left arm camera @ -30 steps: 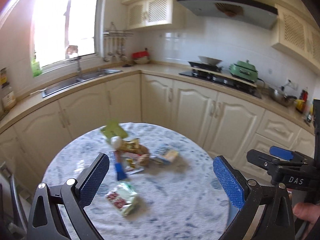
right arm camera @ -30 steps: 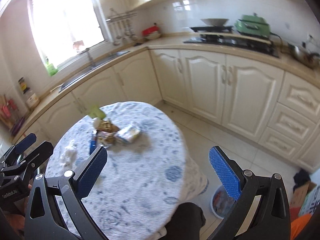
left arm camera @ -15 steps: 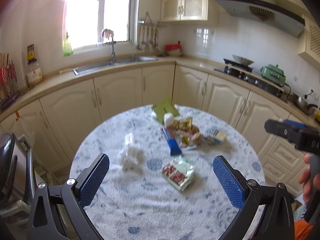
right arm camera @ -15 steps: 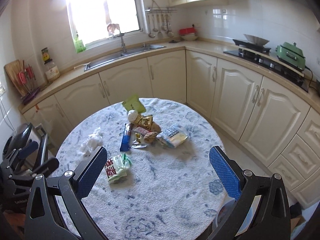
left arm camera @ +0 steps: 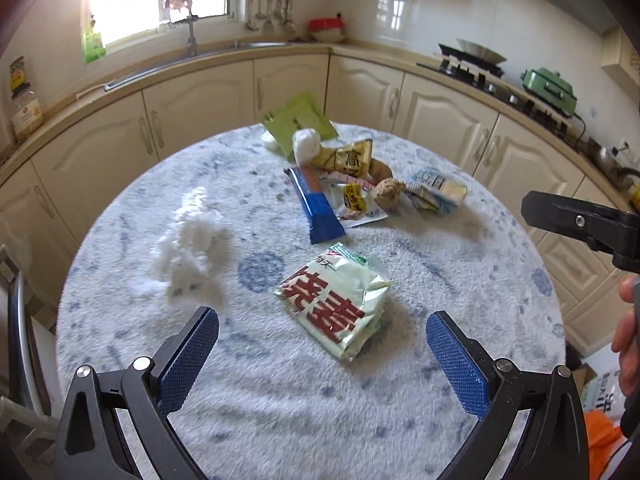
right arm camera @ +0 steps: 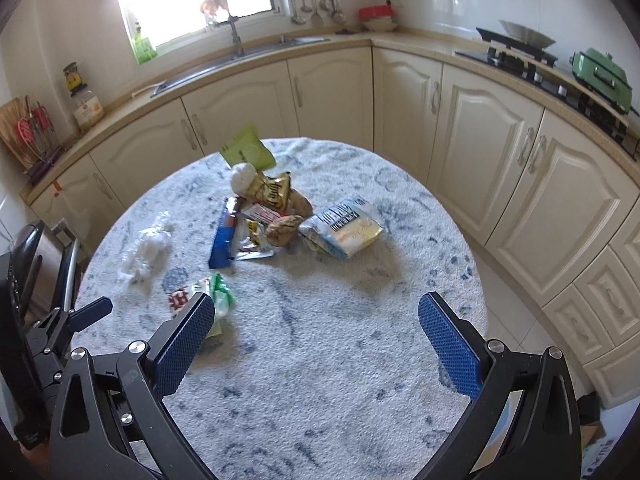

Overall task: Collect trash
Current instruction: 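Return both tools to the table above the remaining wrappers, then grasp the milk carton with the right tool while the left tool grasps the white noodle packet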

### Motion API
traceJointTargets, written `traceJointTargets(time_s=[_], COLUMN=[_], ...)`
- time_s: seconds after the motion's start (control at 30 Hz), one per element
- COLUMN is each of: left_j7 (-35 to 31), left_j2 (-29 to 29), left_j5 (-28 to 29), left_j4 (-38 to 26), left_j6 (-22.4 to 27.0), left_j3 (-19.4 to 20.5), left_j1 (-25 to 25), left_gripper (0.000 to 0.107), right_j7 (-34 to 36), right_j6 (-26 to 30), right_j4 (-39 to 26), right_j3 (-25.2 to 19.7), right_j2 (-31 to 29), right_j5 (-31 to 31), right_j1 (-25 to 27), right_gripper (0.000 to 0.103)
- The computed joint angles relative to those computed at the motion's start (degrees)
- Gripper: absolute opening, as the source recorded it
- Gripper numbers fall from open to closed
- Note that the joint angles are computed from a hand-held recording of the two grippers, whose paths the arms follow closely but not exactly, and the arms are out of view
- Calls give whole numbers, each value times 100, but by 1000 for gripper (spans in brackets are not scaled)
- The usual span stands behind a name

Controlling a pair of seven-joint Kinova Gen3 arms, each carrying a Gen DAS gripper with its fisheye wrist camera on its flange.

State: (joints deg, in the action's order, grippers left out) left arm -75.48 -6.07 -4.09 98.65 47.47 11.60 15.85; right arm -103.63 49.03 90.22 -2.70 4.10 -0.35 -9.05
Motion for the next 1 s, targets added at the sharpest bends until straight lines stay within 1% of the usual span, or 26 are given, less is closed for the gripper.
traceJointTargets(time_s=[0.1, 0.23, 0.3, 0.33, 0.37, 0.4, 0.47, 0.6, 0.8, 1.0], left_j7=[73, 140, 79, 94, 65, 62, -11, -63, -252, -34], left_j2=[546, 1316, 1480, 1524, 1551, 1572, 1589, 1569, 1565, 1508], left_j5=[-97, -242, -203, -285, -354, -410, -314, -193, 272, 190], left_j4=[-304, -696, -744, -753, -754, -759, -740, -591, -545, -495], left_j6=[-8, -132, -123, -170, -223, -247, -336, -579, -769, -835], left_j3=[-1, -134, -140, -223, -234, -293, -295, -334, -363, -440], left_j1=[16, 157, 203, 318, 365, 442, 400, 381, 168, 154], left_gripper=[102, 101, 89, 86, 79, 78, 77, 76, 76, 76], right_j7=[62, 177, 223, 252, 261, 271, 293, 283, 225, 195], right_j6=[-2, -25, -30, -32, -33, -42, -77, -95, -107, -103], right_j4=[-41, -137, -202, -240, -269, -289, -309, -365, -407, -663], right_j3=[40, 66, 72, 76, 81, 87, 95, 125, 165, 176], right_j2=[209, 490, 624, 692, 745, 791, 858, 989, 1109, 1389], right_j5=[-95, -189, -224, -240, -249, -259, -292, -281, -199, -120], right_j1=[63, 132, 159, 175, 184, 197, 227, 265, 278, 282], right_gripper=[103, 103, 103, 103, 103, 103, 103, 103, 103, 103])
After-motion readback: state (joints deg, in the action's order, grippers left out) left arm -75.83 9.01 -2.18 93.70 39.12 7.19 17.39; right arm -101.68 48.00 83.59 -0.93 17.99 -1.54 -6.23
